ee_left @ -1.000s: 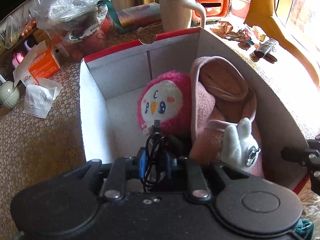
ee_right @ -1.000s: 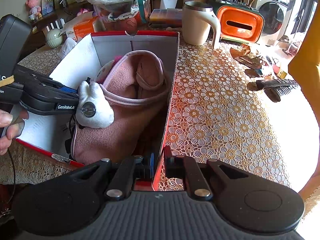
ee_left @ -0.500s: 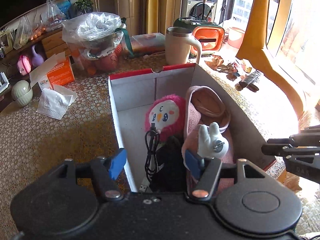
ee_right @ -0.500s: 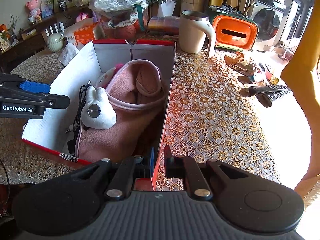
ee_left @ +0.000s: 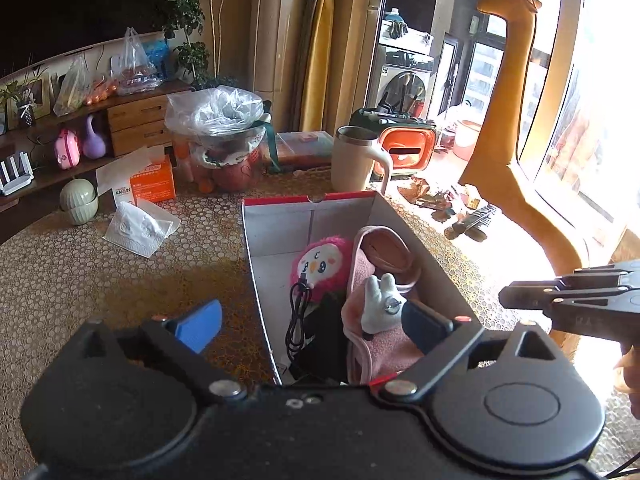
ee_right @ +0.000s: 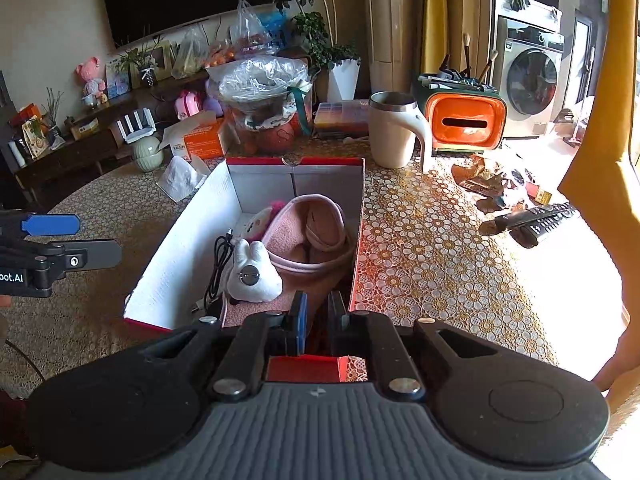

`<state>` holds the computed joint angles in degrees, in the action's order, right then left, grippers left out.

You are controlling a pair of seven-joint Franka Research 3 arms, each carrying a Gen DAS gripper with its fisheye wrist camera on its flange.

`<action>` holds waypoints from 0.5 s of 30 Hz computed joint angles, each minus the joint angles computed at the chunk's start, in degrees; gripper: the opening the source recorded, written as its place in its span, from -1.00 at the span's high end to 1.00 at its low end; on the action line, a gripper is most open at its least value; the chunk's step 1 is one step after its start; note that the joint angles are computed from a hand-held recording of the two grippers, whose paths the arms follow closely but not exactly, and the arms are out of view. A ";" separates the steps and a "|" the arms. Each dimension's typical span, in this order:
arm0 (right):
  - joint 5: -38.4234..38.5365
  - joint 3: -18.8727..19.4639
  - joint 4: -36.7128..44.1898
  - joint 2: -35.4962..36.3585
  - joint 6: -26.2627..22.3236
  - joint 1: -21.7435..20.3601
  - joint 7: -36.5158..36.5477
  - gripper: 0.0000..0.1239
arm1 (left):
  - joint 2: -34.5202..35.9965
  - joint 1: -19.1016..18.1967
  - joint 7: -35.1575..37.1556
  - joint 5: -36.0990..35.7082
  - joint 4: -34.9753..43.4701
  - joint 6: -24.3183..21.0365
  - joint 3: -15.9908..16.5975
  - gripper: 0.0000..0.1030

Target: Organize objects

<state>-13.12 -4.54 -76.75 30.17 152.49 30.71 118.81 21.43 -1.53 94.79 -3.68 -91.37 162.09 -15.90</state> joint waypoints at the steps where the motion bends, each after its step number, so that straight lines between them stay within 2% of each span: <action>1: -0.26 0.04 -1.16 -0.73 1.17 0.26 0.08 0.83 | -0.63 0.22 -0.02 -0.43 -1.07 0.70 -0.23 -0.91; 4: -1.22 -0.30 -3.15 -1.87 3.59 1.03 0.52 0.75 | -2.25 0.60 -0.56 -1.57 -3.82 1.89 -0.62 -0.93; 6: -2.18 -0.74 -5.01 -2.91 5.76 1.78 1.37 0.62 | -3.19 0.85 -0.70 -2.46 -5.50 2.45 -0.89 -0.94; 9: -2.93 -1.07 -7.32 -4.04 8.75 2.47 2.22 0.26 | -4.72 1.08 -0.59 -3.64 -8.22 3.65 -1.16 -0.97; 15: -5.04 -2.74 -10.29 -5.39 11.88 4.44 5.17 0.05 | -6.96 1.06 -0.21 -5.40 -12.05 4.43 -1.33 -0.97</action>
<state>-18.16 -7.28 -87.04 24.79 164.37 35.16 123.98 14.47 -0.47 94.58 -9.08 -103.42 166.53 -17.23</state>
